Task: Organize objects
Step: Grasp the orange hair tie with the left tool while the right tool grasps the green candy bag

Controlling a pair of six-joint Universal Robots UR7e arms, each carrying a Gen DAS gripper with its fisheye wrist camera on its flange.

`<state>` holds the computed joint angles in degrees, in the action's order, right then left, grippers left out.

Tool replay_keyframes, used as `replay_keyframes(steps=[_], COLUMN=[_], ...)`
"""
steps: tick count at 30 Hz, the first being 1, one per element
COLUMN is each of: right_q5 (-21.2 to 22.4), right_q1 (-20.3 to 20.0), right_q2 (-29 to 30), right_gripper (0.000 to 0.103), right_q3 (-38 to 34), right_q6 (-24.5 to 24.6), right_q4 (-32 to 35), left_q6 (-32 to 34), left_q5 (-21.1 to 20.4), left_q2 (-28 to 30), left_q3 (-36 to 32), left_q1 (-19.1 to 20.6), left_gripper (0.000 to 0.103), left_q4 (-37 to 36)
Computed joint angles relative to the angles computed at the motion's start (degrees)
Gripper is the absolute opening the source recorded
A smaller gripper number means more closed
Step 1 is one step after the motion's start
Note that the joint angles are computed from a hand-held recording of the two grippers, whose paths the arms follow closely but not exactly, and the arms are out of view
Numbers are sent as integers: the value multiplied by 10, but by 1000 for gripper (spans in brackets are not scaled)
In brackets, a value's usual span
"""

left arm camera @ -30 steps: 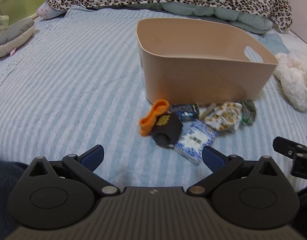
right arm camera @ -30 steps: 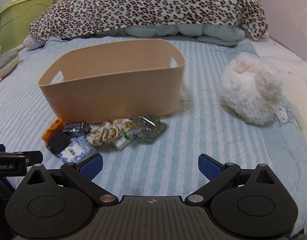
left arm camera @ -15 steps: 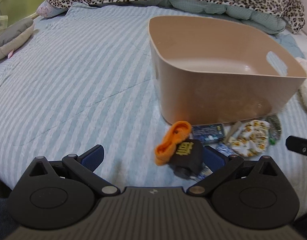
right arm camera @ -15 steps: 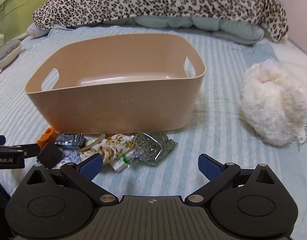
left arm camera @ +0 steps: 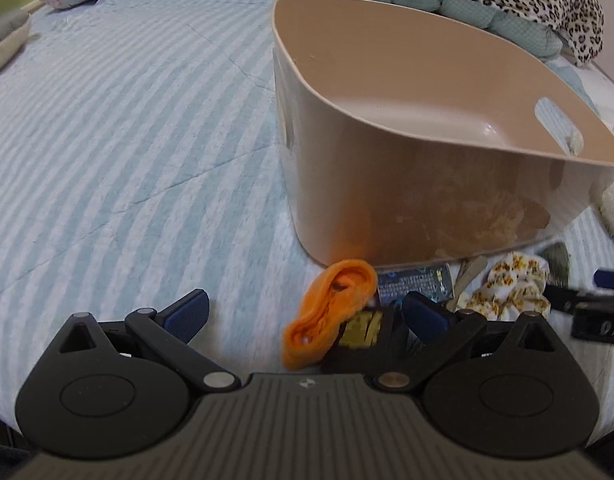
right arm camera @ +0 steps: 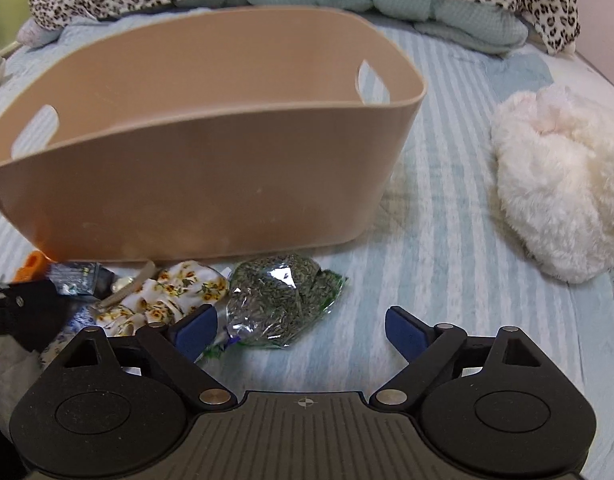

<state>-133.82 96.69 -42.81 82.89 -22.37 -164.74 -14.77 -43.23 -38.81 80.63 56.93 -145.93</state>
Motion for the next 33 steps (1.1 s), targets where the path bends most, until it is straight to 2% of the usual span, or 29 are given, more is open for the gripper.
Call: replay_keyframes(steps=[1, 2, 4, 6, 7, 11, 13, 16, 17, 19, 21, 22, 29, 33], right_q5=[-6, -8, -2, -1, 2, 13, 23, 27, 30, 35, 38, 40, 75, 92], right_q1=[0, 0, 0, -1, -2, -9, -12, -11, -11, -11, -10, -9, -5, -1], right_q2=[3, 5, 4, 2, -1, -14, -22, -27, -29, -35, -41, -45, -76, -94], right_gripper=[91, 91, 88, 78, 76, 42, 38, 36, 35, 34, 33, 32, 31, 31], right_q3=[-3, -5, -1, 1, 2, 3, 9, 19, 22, 30, 39, 43, 82, 102], right_q6=[3, 5, 3, 6, 14, 66, 82, 76, 78, 80, 80, 82, 78, 77], right_q4=[7, 7, -5, -8, -4, 38, 48, 30, 26, 21, 13, 8, -66, -100], left_q6=[-3, -6, -10, -4, -2, -9, -5, -11, -13, -10, -4, 0, -22, -23], left_q5=[-6, -17, -22, -19, -21, -26, -23, -25, -29, -46, -55, -55, -71, -69], left_q2=[-1, -3, -5, -6, -8, -15, -15, -15, -12, -16, -22, -24, -60, -84], left_q3=[-1, -2, -1, 3, 5, 7, 5, -3, -8, -3, 4, 6, 33, 55], left_q1=[2, 5, 7, 6, 7, 10, 10, 11, 13, 15, 16, 15, 9, -2], left_gripper=[92, 90, 88, 87, 85, 72, 63, 38, 36, 21, 18, 8, 8, 8], left_q4=[-3, -4, -5, -13, -16, -24, -21, 16, 24, 16, 5, 0, 6, -18])
